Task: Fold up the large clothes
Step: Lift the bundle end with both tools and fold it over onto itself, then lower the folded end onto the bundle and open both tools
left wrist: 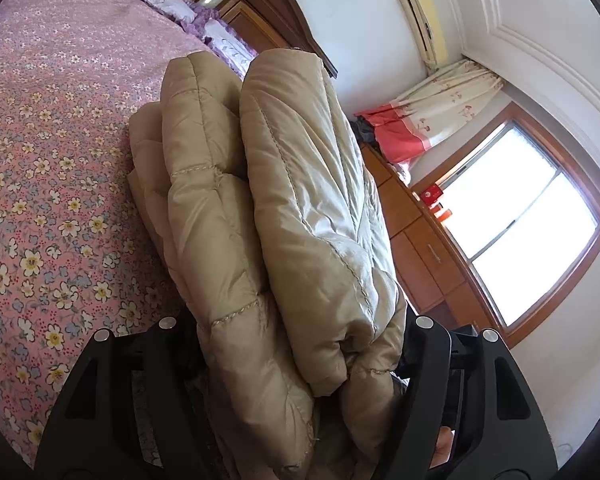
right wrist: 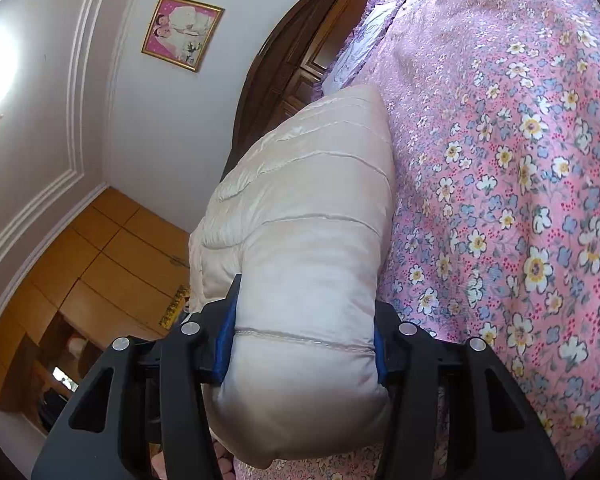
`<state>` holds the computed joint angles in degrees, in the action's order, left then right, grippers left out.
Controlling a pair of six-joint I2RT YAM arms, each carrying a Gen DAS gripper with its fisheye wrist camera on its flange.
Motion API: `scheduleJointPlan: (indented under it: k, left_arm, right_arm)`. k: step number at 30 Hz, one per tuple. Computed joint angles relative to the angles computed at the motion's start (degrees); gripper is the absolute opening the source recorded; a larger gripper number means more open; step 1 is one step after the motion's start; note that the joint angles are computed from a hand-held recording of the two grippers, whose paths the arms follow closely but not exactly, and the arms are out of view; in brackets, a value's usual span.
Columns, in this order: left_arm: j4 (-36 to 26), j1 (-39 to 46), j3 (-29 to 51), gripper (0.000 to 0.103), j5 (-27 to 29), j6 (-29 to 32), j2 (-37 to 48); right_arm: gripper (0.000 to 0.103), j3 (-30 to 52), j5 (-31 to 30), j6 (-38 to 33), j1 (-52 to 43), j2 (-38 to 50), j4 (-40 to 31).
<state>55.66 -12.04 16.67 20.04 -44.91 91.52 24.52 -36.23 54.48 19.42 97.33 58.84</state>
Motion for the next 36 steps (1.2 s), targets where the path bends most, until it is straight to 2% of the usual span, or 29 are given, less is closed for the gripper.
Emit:
scheduleJointPlan:
  k: [3,9,14,17,19,21,22,24,27,33,36]
  left_arm:
    - [-0.5,-0.4,0.6,0.066,-0.5,0.0,0.1]
    - [-1.7,-2.0,0.4,0.066,-3.0,0.2,-1.4]
    - [-2.7,-2.9,0.8,0.067,-4.4,0.5,-1.8]
    - [-2.9,-3.1,1.0,0.073,-5.0,0.1,-1.8]
    - [-3.2,-3.9,0.6,0.082,-7.0,0.4,-2.2]
    - [-6.9,-4.8,1.4,0.09,-9.3,1.0,-3.3]
    - [-8.9,-4.8,2.0,0.092,-9.4,1.1,-3.9]
    - [-17.4,-5.8,3.8,0.098,-13.0,1.4,-7.6]
    - [-29.6,-8.2,5.8,0.098,-18.2,1.6,-14.8]
    - [-57.1,-13.6,13.1,0.098,-23.6,5.5,-30.2]
    - [-69.6,-21.9,16.1,0.098,-33.4,4.4,-40.7]
  right_arm:
    - [0.052,1.1,0.8,-0.5,0.4,-1.0,-2.6]
    - [0.052,2.0,0.2,-0.3,0.0,-0.1,-2.5]
    - [0.052,3.7,-3.2,-1.1,-1.7,0.3,-4.3]
    - [0.052,3.7,-2.6,-0.9,-1.2,1.0,-3.4]
    - [0.054,3.6,-2.4,-0.7,-1.0,1.2,-2.8]
    - [0.058,3.2,-1.8,-0.3,-0.9,1.4,-2.3]
    - [0.06,2.9,-1.2,-0.1,-0.8,1.0,-2.3]
    - [0.065,2.6,0.3,-1.2,-0.2,-1.1,-5.2]
    - [0.083,2.9,2.5,-5.5,0.7,-7.6,-14.9]
    - [0.086,2.7,12.6,-10.3,3.4,-24.7,-35.6]
    - [0.087,1.9,12.7,-10.1,3.4,-34.1,-42.4]
